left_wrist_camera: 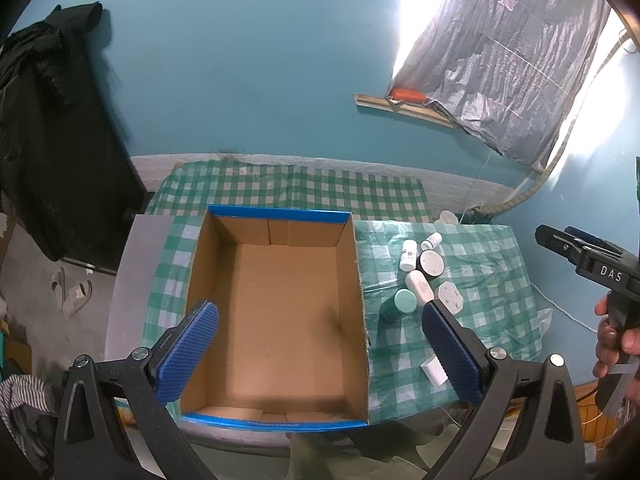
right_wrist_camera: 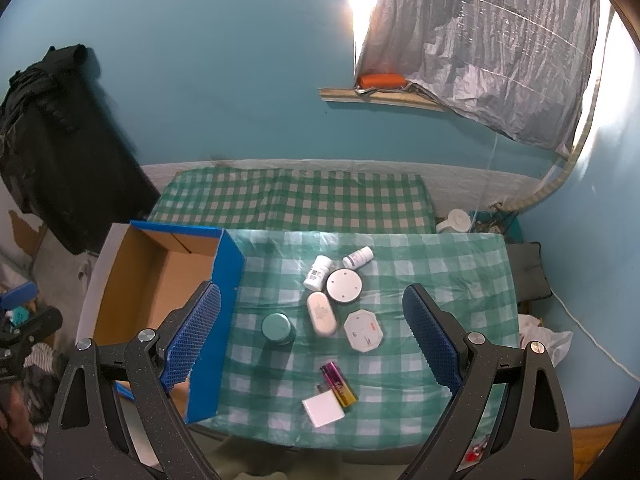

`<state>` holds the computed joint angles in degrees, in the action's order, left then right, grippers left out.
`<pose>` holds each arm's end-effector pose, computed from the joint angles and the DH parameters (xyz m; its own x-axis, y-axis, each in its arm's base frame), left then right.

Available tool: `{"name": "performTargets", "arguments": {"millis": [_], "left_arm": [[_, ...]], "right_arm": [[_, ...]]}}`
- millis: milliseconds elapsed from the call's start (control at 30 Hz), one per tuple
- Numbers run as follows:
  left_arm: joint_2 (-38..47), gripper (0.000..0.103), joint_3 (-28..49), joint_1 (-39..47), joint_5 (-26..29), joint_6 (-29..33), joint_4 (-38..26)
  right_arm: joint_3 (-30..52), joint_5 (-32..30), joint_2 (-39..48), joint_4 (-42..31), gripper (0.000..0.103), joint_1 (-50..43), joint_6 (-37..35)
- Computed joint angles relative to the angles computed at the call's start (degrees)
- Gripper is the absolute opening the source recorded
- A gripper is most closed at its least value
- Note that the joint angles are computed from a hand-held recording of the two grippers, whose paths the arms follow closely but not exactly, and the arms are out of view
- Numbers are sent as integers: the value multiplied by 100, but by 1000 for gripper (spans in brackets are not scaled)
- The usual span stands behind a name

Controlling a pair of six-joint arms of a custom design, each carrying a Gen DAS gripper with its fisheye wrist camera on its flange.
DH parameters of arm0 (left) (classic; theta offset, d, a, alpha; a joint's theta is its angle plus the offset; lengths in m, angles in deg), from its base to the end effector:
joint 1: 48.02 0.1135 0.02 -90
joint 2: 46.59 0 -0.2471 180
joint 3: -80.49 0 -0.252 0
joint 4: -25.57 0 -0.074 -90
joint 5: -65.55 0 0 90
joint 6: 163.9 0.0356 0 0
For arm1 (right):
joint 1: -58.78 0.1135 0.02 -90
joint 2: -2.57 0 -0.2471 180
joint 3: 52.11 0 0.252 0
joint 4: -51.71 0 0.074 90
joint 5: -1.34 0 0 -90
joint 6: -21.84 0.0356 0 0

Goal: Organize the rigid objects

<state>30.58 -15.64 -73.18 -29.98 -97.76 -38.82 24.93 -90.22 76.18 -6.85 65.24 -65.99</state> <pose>0.2494 -0.1133 0.2913 -0.8519 -0.0447 -0.5218 0.0349 0.9893 -0.1417 0.2627 0.0307 0.2757 -0.8195 -0.0547 -0.5705 -0.0970 0.9943 0.0440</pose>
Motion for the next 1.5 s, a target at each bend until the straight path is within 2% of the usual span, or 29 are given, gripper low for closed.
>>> {"name": "performTargets", "arguments": {"millis": [1067, 1500], "left_arm": [[-33, 102, 78, -72, -42, -66, -124], [-25, 102, 0, 308, 138, 154, -83]], "right_arm": [[15, -51, -56, -54, 94, -72, -94], [72, -52, 72, -13, 94, -25, -81]]}}
